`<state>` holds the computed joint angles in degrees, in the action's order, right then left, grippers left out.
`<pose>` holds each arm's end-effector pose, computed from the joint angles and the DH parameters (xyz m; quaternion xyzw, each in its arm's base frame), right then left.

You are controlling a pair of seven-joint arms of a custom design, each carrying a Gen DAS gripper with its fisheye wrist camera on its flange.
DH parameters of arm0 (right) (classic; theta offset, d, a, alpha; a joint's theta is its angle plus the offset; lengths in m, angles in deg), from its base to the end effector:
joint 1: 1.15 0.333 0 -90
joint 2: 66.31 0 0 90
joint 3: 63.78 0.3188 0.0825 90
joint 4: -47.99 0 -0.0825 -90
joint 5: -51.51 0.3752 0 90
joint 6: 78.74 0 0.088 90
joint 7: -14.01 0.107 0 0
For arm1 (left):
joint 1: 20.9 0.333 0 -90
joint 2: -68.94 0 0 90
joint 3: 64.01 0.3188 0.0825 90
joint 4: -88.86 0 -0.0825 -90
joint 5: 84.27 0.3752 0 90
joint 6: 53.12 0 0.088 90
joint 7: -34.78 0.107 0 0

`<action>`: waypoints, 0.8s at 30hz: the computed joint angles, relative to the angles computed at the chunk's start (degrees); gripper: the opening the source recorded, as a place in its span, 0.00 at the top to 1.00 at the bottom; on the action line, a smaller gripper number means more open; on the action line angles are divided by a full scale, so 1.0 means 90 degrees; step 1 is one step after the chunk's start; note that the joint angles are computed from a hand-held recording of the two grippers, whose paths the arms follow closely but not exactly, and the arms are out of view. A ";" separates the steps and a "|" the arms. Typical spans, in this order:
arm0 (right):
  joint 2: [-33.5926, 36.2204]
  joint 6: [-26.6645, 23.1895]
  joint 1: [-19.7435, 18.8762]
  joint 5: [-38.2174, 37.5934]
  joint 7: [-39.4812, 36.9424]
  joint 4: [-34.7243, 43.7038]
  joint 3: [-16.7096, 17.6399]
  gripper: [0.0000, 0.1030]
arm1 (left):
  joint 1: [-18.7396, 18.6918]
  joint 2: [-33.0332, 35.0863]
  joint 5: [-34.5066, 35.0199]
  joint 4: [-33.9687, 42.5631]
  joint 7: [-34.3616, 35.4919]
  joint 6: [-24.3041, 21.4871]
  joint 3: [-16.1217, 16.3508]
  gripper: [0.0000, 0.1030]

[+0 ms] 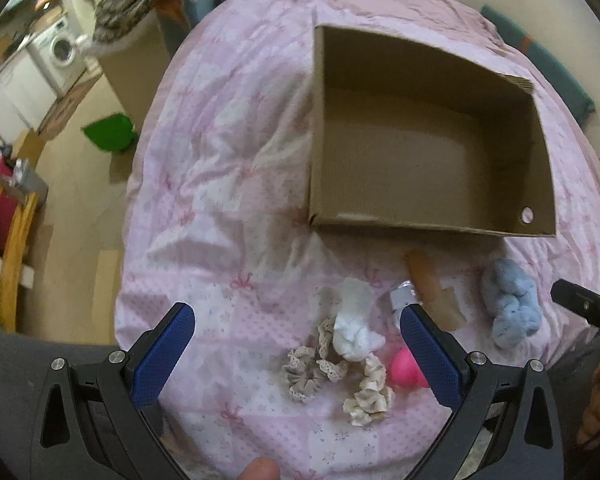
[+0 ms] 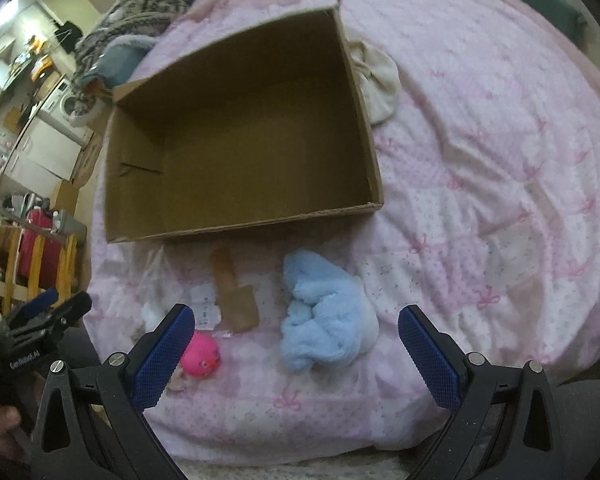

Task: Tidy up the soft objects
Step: 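Grasp the lace scrunchie with the left tool while the right tool grasps the blue sock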

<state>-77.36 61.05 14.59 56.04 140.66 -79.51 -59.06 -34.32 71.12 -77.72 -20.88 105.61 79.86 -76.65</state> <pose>0.4826 0.1823 0.5047 -0.5689 0.7968 -0.0349 0.2003 0.5351 -0.2576 0.5173 -0.6289 0.7544 -0.1524 0.1105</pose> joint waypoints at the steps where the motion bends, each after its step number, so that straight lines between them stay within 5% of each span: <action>1: 0.0060 -0.0026 -0.0041 -0.0050 0.0112 0.0010 -0.0003 0.00 | 0.0005 0.0013 -0.0030 -0.0027 -0.0037 -0.0005 0.0007 0.00; 9: 0.0932 -0.0588 0.0023 0.0028 -0.0217 0.0450 -0.0027 0.01 | 0.0031 0.0199 -0.0034 0.0047 -0.0301 -0.0103 0.0043 0.00; 12: 0.1202 -0.0788 0.0086 -0.0075 -0.0375 0.0655 -0.0002 0.14 | 0.0039 0.0313 -0.0059 0.0174 -0.0397 -0.0275 0.0059 0.00; 17: 0.1296 -0.0775 0.0154 -0.0630 -0.0129 0.0745 0.0009 0.19 | 0.0056 0.0435 0.0109 0.0276 -0.0746 -0.0459 0.0121 0.00; 20: 0.1346 -0.1010 0.0212 -0.0784 -0.0087 0.0890 0.0035 0.44 | 0.0110 0.0535 -0.0121 0.0333 -0.0568 -0.0676 0.0109 0.02; 24: 0.1251 -0.0697 0.0266 -0.0912 0.0073 0.0769 0.0040 0.61 | 0.0166 0.0686 -0.0554 0.0421 -0.0109 -0.1052 0.0076 0.27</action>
<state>-66.10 54.77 16.98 47.83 141.31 -72.59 -58.70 -32.82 77.29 -82.71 -17.09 104.62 70.40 -75.97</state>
